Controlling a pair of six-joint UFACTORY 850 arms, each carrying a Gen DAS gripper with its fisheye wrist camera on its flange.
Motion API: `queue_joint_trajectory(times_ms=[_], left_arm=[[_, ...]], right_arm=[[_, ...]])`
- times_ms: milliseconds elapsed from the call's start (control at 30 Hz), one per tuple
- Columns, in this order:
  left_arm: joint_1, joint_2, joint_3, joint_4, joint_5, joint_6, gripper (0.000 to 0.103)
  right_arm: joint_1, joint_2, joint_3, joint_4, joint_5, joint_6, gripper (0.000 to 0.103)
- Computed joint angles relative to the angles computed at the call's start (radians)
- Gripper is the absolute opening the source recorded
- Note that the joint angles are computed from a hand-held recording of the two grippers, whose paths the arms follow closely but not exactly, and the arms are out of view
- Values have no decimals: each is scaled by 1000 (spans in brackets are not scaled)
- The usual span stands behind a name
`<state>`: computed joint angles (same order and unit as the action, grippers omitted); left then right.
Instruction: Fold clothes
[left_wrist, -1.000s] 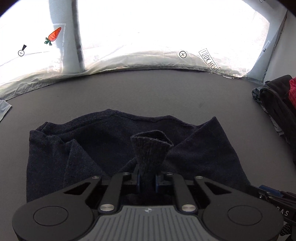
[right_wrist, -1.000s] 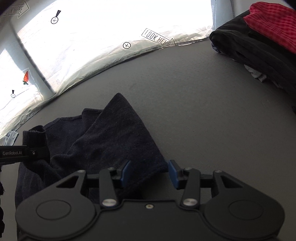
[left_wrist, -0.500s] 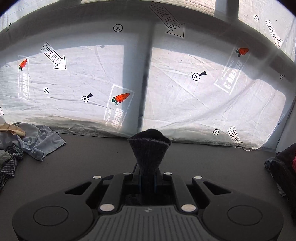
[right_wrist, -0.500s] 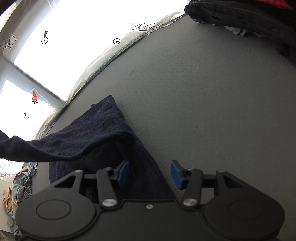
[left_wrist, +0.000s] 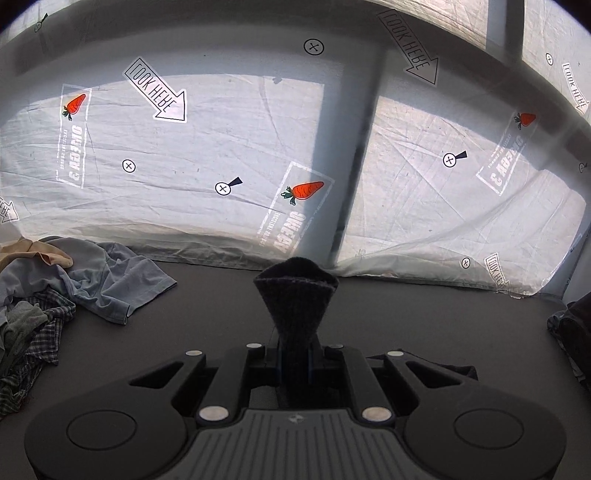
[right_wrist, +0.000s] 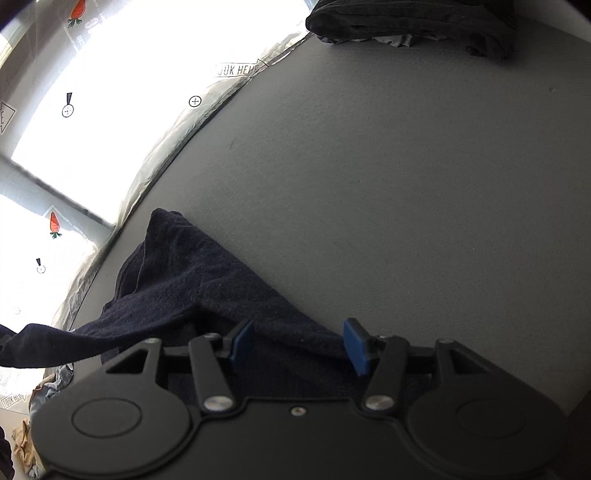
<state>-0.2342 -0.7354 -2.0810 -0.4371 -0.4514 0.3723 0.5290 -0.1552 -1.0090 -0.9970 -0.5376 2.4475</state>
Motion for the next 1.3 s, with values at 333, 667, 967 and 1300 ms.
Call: queue_joint_trajectory(times_ms=[333,667,967,1300], left_arm=[[34,-65,-86,-88,-76,122,12],[105,-187,-272,5,-128,-55,12],[128,-369,-505,301,-275,-334,13],[121,-255,-158,549,-253,-521,33]], right_arm=[[69,-15,-1,-17,-98,214,56],[83,-69,-89,65,-123,74,56],[85,-79,-126,70,-69,33,58],[93,-25,-78,-6,-59,108,59]])
